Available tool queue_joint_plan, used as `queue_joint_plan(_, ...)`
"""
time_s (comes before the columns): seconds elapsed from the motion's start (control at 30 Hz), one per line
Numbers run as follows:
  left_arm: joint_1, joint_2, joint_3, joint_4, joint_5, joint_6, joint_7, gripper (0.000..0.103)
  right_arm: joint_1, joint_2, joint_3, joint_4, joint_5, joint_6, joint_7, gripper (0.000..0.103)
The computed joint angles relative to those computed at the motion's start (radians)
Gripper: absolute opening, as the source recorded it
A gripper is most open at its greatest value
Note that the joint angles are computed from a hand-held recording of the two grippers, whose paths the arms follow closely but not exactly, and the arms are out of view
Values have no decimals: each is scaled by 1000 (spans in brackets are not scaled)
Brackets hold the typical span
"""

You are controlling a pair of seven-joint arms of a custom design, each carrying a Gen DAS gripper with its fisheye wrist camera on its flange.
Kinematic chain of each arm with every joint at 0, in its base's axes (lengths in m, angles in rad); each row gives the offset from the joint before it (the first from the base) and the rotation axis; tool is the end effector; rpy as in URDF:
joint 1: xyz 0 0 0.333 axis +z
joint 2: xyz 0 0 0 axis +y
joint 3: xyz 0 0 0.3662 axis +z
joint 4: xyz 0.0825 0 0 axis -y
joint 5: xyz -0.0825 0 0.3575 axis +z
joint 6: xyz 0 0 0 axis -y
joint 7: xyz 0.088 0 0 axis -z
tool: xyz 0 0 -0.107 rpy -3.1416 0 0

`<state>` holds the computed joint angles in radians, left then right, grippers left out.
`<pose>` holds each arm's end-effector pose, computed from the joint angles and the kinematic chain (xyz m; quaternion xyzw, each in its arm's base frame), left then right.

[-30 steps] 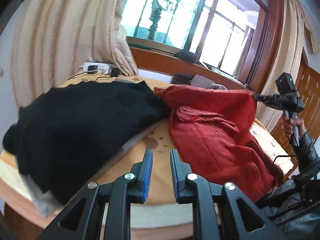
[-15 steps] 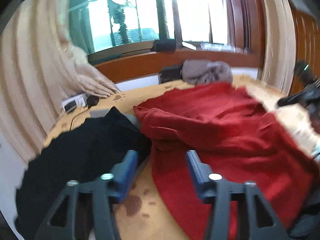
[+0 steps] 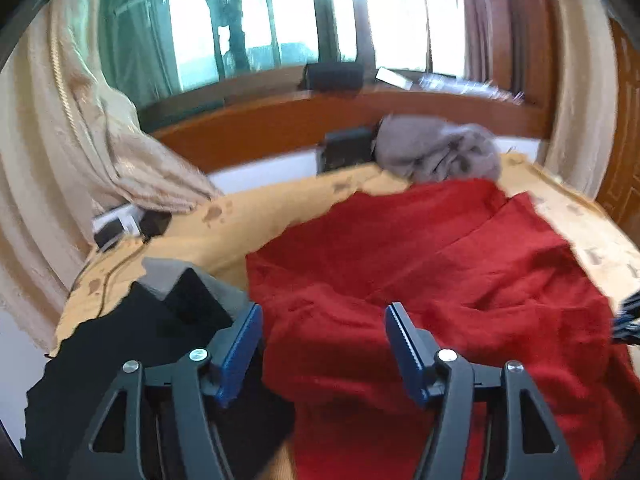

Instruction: Fold clothes

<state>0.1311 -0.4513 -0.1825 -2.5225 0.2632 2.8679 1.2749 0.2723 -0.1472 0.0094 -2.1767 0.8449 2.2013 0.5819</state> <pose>0.4052 -0.0479 0.5812 -0.6512 0.6480 -0.2385 0.3150 0.4684 0.1627 0.5430 -0.8670 0.3459 0.0753 0.3507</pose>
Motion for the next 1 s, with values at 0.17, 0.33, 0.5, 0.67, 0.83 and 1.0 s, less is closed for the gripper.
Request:
queue_joint_plan(0.17,178,121,-171,71,288,-143,-192,67,-3,-71,-15,-1,80,76,-57,6)
queue_joint_plan(0.33,168,105,-137,41,389,-95,-312,73,19,-80,-12,18,126,291,-83,6)
queue_joint_plan(0.5,164,85,-106,25,497,-67,-436,73,24,21,8,69,33,433,7,6)
queue_joint_plan(0.67,10,82,77,13,237,7,-284,73,9,114,23,95,-62,429,109,6)
queue_joint_plan(0.83,-131,100,204,59,-46,10,-69,75,-11,155,36,108,-40,393,111,6)
queue_joint_plan(1.0,-62,199,95,160,5,-96,-24,83,-26,172,47,114,12,377,82,6)
